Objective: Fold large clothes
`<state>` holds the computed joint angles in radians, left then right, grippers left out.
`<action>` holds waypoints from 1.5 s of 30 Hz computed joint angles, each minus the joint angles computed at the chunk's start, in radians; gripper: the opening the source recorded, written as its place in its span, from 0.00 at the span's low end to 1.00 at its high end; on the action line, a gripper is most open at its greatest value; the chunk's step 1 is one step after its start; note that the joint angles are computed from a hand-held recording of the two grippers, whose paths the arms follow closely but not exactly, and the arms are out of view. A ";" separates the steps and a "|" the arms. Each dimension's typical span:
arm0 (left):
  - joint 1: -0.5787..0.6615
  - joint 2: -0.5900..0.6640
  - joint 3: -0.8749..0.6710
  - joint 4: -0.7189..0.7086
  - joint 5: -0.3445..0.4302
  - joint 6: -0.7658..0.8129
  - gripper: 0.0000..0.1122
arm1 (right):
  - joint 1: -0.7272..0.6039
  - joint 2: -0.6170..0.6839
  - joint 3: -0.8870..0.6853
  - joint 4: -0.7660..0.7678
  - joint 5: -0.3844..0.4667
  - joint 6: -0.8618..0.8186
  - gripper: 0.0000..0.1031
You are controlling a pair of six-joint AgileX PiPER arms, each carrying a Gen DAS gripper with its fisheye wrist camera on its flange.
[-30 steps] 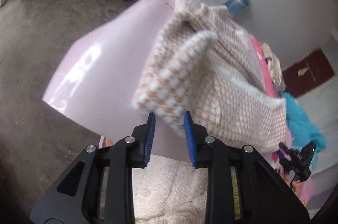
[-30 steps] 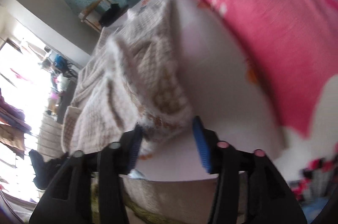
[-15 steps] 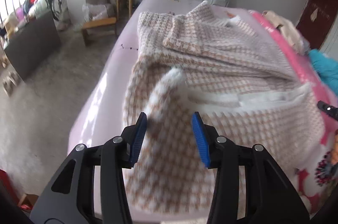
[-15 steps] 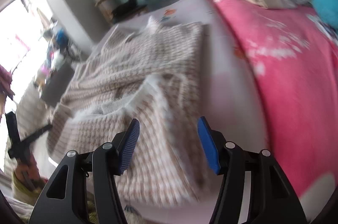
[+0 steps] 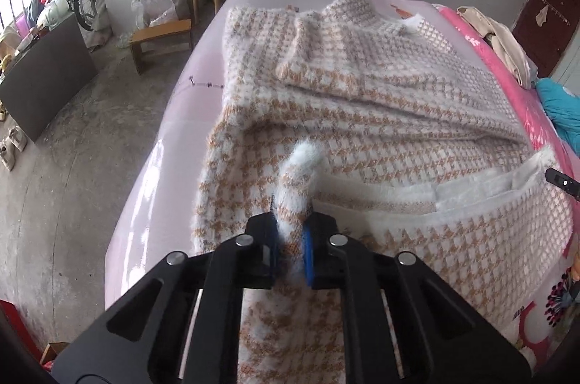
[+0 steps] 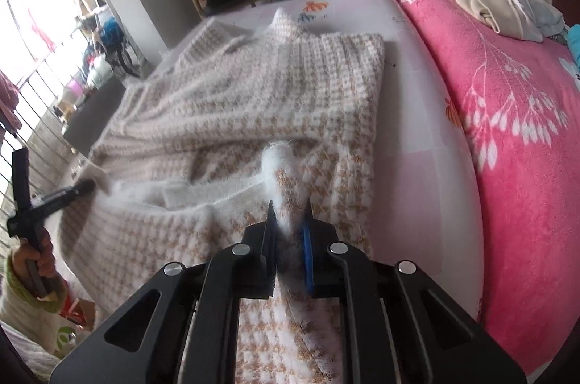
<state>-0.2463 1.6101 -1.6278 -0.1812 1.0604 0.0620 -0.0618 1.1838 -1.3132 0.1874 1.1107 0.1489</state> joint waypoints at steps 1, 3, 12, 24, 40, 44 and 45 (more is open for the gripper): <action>-0.006 -0.012 -0.001 0.009 -0.019 -0.003 0.08 | 0.002 -0.009 -0.017 -0.003 -0.007 0.006 0.10; -0.011 -0.024 -0.032 0.012 -0.047 0.001 0.08 | 0.014 -0.014 -0.048 -0.020 -0.019 0.021 0.09; -0.029 0.065 -0.242 0.033 -0.098 0.012 0.08 | -0.012 0.028 -0.161 -0.053 -0.098 0.030 0.09; -0.022 0.151 -0.137 0.071 -0.070 -0.022 0.25 | -0.082 0.123 0.018 0.038 -0.095 -0.030 0.21; -0.102 0.090 -0.060 -0.113 -0.010 0.058 0.30 | 0.075 0.210 -0.068 0.089 -0.025 0.027 0.53; -0.157 0.057 -0.003 0.001 -0.089 0.012 0.13 | 0.117 0.212 -0.054 0.068 -0.053 0.020 0.13; -0.157 0.057 0.003 -0.008 -0.097 0.010 0.09 | 0.116 0.217 -0.055 0.074 -0.055 0.019 0.11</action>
<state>-0.4034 1.6667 -1.6252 -0.1890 0.9630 0.0724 0.0537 1.4005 -1.3682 0.2610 1.0559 0.1677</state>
